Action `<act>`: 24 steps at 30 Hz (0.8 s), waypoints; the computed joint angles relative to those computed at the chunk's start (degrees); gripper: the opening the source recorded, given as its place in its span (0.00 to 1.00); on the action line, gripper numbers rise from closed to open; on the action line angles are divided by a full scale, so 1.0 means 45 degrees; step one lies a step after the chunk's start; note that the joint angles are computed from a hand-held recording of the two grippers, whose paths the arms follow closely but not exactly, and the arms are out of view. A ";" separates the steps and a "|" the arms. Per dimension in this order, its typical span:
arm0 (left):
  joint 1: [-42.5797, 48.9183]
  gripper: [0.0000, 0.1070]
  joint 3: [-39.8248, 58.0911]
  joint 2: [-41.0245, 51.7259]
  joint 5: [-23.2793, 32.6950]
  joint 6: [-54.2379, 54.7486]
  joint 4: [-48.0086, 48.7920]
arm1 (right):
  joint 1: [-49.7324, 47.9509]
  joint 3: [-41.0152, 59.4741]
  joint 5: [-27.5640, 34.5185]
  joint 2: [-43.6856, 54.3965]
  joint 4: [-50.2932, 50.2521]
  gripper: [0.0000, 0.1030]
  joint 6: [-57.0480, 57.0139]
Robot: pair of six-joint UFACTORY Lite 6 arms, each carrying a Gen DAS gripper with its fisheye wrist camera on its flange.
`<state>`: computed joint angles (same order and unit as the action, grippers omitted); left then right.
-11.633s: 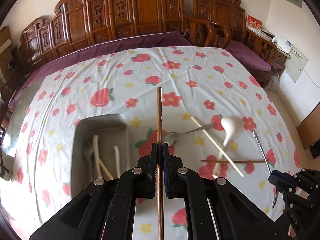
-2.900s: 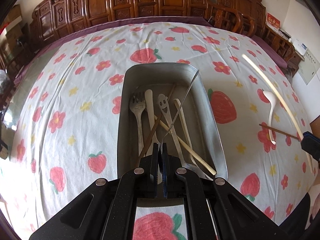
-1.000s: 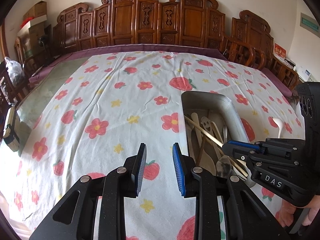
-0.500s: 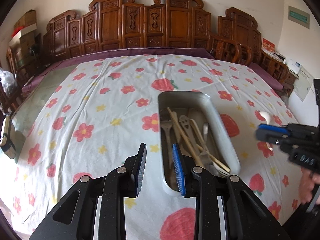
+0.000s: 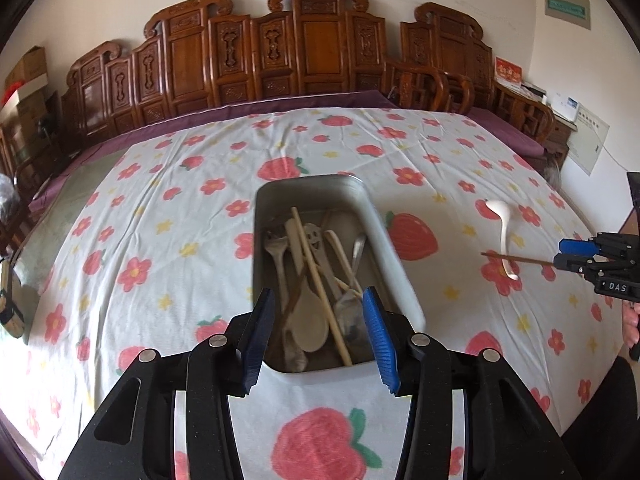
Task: Organize utensils
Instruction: 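Move the open right tool back toward the white plastic spoon, then grasp the bamboo chopstick with the right tool while the left tool approaches the white spoon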
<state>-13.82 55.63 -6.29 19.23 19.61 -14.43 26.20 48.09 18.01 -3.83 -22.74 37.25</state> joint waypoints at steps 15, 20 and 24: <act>-0.2497 0.76 -0.0512 -0.0209 -0.0419 -0.2915 0.2396 | -0.2177 0.0003 -0.0341 0.1790 0.0652 0.45 -0.2493; -0.3754 0.81 -0.0513 -0.0200 -0.0247 -0.4786 0.3985 | -0.2615 0.0327 -0.0124 0.2217 0.1833 0.45 -0.4107; -0.5002 0.81 -0.0454 -0.0059 -0.0117 -0.6925 0.5849 | -0.2824 0.0209 -0.0019 0.2011 0.3272 0.29 -0.5903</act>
<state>-36.32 53.59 -6.56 18.70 -11.55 11.89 13.49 49.03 17.92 5.22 -8.02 10.68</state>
